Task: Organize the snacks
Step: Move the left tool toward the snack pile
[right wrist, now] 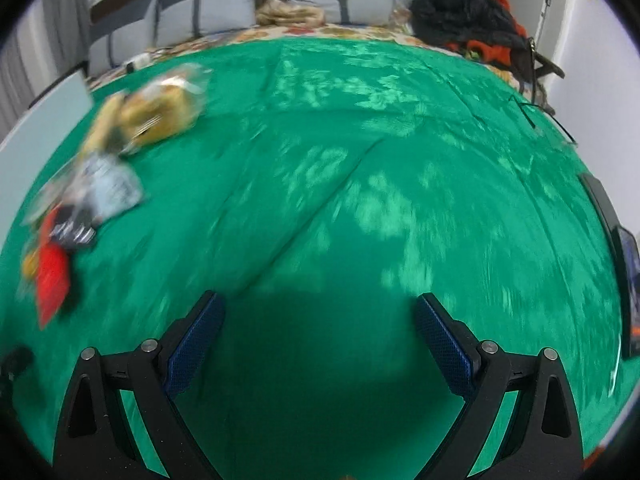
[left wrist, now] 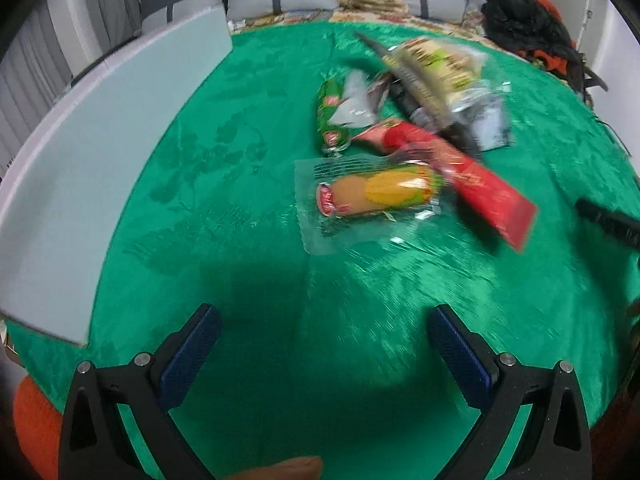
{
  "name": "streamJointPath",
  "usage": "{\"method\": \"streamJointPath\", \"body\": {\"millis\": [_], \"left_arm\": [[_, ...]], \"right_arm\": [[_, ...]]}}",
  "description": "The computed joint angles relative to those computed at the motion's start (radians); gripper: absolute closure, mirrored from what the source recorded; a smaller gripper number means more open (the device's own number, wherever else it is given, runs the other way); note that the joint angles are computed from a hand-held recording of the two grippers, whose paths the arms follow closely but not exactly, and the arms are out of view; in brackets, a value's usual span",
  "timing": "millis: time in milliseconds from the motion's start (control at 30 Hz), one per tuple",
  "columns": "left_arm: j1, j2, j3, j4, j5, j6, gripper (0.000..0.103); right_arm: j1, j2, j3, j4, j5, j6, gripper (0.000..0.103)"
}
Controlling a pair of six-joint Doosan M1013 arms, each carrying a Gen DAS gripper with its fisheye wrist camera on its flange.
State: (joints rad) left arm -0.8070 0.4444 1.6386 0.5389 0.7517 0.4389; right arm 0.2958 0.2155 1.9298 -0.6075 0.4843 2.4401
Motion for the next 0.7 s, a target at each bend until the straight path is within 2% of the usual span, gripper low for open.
{"method": "streamJointPath", "body": {"millis": [133, 267, 467, 700], "left_arm": [[0.024, 0.013, -0.016, -0.005, -0.012, -0.008, 0.0], [0.039, 0.024, -0.017, 0.065, -0.055, -0.035, 0.0], [0.064, 0.038, -0.032, 0.096, -0.096, -0.023, 0.0], [0.061, 0.038, -0.028, 0.135, -0.103, -0.062, 0.0]], "right_arm": [[-0.028, 0.053, -0.069, -0.015, 0.003, 0.022, 0.004], [-0.05, 0.099, -0.131, -0.028, 0.022, 0.053, 0.003], [-0.051, 0.108, -0.147, -0.017, 0.028, 0.043, 0.002], [-0.052, 0.106, -0.143, -0.021, 0.026, 0.046, 0.002]]}}
